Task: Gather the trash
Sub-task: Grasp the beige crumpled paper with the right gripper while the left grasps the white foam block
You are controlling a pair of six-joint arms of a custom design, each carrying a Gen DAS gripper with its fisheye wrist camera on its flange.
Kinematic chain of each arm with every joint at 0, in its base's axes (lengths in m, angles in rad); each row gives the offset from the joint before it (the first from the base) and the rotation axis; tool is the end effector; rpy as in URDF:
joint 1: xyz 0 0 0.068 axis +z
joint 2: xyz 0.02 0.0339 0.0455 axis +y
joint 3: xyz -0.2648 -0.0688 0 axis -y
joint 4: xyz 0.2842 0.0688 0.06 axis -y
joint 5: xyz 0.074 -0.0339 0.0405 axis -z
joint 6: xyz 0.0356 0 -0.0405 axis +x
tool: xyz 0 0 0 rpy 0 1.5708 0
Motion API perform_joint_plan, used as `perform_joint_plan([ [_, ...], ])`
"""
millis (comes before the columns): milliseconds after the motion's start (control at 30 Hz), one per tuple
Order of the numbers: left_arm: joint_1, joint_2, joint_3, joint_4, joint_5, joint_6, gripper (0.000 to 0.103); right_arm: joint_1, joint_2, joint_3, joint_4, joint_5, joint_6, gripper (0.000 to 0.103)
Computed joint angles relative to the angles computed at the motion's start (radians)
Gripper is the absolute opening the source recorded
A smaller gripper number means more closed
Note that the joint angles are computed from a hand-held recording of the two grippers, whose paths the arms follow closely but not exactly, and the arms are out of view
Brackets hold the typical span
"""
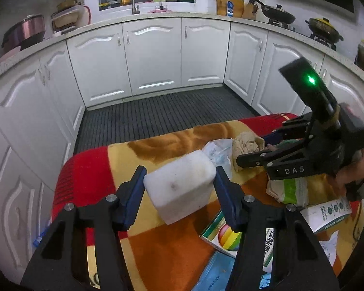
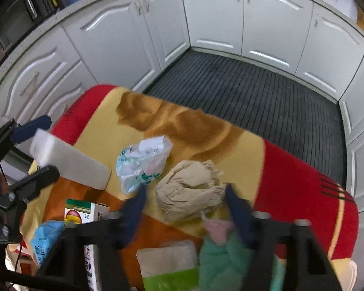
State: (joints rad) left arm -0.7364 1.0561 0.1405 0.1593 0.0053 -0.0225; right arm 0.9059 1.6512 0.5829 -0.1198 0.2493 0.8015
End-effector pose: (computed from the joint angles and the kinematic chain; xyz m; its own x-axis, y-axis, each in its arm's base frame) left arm 0.1407 -0.1278 0.0800 -0.5235 0.4442 -0.7271 0.6629 0.7485 -0.0200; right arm 0.1743 0.2080 0.0566 -0.9052 -0.0262 -0.4242 -0.0798 0.9908 0.1091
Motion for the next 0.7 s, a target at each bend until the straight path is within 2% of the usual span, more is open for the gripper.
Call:
perform_joint_plan([
  [67,0.014,-0.036,-0.012,-0.017,0.013,-0.004,0.052,0.022,-0.025,-0.020,0.017,0.038,0.016,0.038],
  [133,0.009,-0.112,-0.032,-0.058,-0.017,-0.023,0.052,0.039,-0.093,-0.061,0.038,0.057,0.037,0.036],
  [233,0.031,-0.269,-0.045,-0.183,-0.022,-0.048,0.051,0.069,-0.209,-0.097,0.011,0.075,0.057,0.036],
  [333,0.039,-0.463,-0.046,-0.363,-0.025,-0.072,0.051,0.120,-0.313,-0.118,-0.035,0.109,0.089,0.036],
  [433,-0.009,-0.680,-0.036,-0.584,-0.072,-0.116,0.051,0.198,-0.416,-0.133,-0.086,0.160,0.146,0.036],
  [533,-0.110,-0.821,-0.017,-0.741,-0.141,-0.187,0.051,0.311,-0.506,-0.140,-0.167,0.245,0.228,0.036],
  [567,-0.185,-0.860,-0.008,-0.795,-0.198,-0.231,0.051,0.351,-0.527,-0.140,-0.197,0.274,0.261,0.036],
  [700,-0.459,-0.873,0.028,-0.897,-0.390,-0.410,0.051,0.503,-0.571,-0.127,-0.326,0.374,0.404,0.036],
])
